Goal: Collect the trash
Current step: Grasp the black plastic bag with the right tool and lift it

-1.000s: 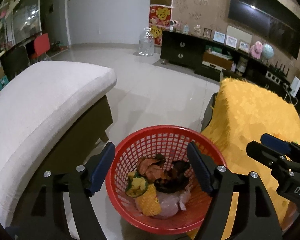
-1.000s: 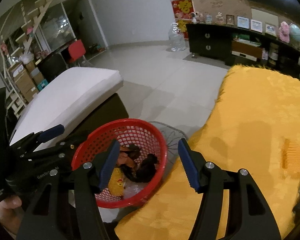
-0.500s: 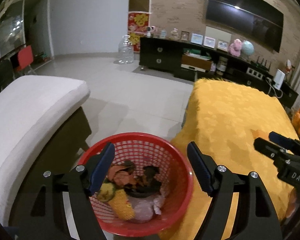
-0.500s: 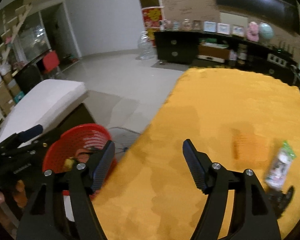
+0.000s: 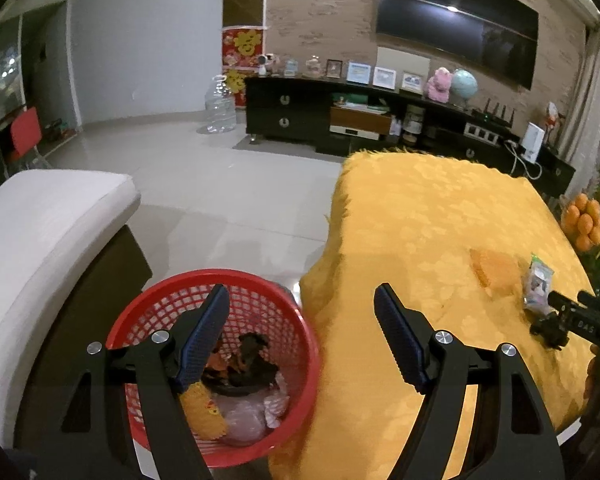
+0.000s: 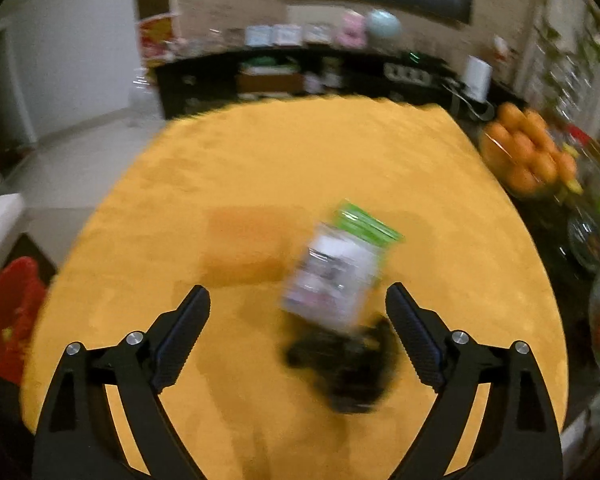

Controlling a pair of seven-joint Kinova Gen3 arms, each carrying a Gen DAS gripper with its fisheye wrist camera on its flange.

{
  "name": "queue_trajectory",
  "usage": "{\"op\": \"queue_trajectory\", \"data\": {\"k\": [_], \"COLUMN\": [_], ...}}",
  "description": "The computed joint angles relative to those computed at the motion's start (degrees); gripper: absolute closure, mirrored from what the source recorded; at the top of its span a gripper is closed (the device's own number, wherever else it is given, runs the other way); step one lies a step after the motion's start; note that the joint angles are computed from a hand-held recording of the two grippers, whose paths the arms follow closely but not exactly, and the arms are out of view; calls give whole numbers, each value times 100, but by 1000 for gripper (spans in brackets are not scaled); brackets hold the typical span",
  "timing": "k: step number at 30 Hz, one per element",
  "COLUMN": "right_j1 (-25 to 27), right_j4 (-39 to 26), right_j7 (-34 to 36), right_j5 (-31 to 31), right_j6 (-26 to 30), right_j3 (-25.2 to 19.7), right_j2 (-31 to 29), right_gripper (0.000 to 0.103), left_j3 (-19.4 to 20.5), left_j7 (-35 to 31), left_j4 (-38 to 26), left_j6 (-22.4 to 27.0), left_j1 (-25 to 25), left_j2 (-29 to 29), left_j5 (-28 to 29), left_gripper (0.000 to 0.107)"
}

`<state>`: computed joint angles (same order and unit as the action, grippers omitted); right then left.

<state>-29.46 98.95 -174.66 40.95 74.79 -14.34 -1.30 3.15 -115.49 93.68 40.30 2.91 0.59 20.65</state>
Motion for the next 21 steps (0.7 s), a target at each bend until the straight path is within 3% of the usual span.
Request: {"op": "queue_trajectory", "data": {"k": [6, 9, 11, 14, 18, 21], "right_j1": [268, 270, 218, 282, 347, 368], "right_j4": [535, 618, 594, 656, 651, 618], "right_j7": [151, 145, 170, 382, 527, 580], "right_j5": [-633, -585, -568, -768, -803, -802], "right_j6": [-561, -655, -617, -854, -918, -932], "right_j3": [145, 43, 14, 112, 107, 53], "right_j2": [-151, -103, -29, -115, -188, -254], "right_gripper": [15, 16, 32, 46, 59, 61], "left_j3": [83, 112, 119, 116, 131, 140], "left_j7": [137, 210, 227, 235, 300, 269], "left_j4": [30, 55, 71, 87, 137, 194], "left_j6": [-34, -68, -84, -101, -199, -270], "left_j1": [124, 185, 212, 232, 268, 298], "left_j2": [-5, -12, -14, -21, -41, -64], "left_j5": [-166, -267, -305, -309, -333, -298], "left_gripper": [35, 35, 35, 35, 35, 35]}}
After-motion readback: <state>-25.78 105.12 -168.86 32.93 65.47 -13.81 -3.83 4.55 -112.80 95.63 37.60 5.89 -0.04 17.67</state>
